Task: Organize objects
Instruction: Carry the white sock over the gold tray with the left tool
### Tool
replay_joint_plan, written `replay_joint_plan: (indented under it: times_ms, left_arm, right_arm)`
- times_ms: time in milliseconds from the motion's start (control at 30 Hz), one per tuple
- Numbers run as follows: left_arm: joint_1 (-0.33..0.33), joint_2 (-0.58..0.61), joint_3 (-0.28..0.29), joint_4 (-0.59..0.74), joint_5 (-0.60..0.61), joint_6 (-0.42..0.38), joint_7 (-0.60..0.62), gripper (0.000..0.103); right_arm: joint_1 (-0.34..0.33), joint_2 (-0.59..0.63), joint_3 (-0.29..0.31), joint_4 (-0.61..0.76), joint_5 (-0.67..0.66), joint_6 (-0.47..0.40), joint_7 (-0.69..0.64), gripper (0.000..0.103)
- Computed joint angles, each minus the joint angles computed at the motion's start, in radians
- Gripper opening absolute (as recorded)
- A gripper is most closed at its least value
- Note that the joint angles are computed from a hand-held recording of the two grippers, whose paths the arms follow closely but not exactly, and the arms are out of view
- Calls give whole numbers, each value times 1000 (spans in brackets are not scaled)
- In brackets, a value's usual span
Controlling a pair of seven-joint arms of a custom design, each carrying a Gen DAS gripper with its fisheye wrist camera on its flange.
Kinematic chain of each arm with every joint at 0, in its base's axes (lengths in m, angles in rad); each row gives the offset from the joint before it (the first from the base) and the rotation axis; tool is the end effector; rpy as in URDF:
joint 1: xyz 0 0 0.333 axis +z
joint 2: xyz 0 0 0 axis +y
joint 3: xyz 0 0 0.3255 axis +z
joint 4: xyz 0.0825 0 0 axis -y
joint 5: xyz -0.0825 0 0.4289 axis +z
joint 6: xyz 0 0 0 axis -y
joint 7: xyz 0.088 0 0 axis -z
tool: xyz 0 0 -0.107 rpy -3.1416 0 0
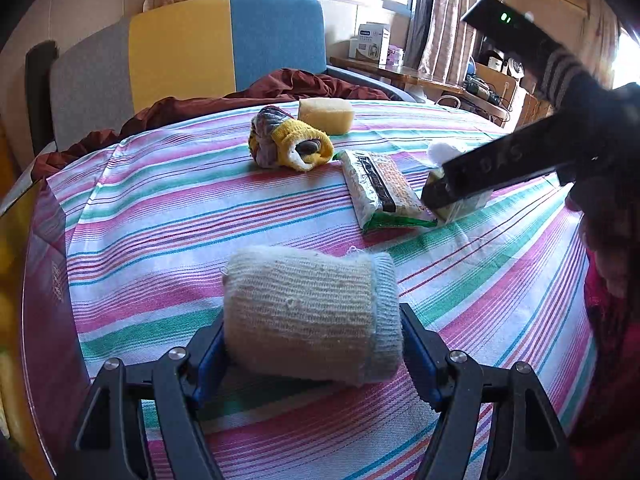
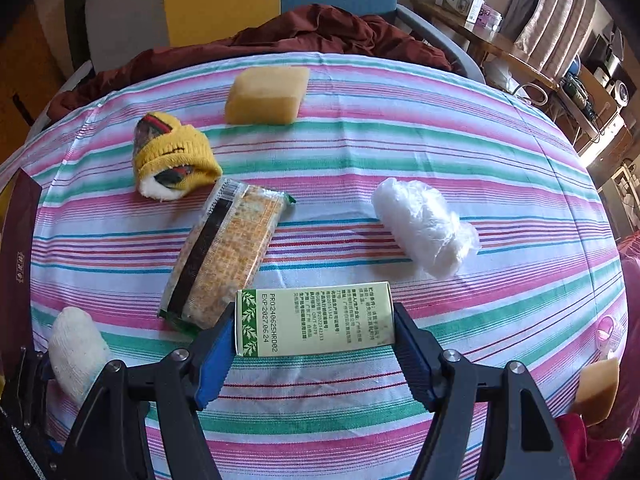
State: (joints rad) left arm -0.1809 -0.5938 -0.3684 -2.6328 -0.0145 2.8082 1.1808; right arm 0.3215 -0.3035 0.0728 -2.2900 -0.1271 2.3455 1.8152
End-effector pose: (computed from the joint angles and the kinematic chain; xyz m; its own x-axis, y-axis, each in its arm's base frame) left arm 0.3809 -0.2406 0.4959 -0.1959 -0.9776 0.0766 -0.7242 0.0915 -0.6835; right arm 0.4868 0.2026 0.5010 0.2116 -0.9761 0.0503 -0.9052 -0.2151 -0.3665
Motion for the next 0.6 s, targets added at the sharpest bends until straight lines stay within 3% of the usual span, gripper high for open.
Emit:
replay_joint_plan:
  times_ms: [600]
  left_arm:
    - [33,-23,-37,7,66,-44,-59,68]
  right_arm:
    - [-11,29,-6,23,1,-10,-22,73]
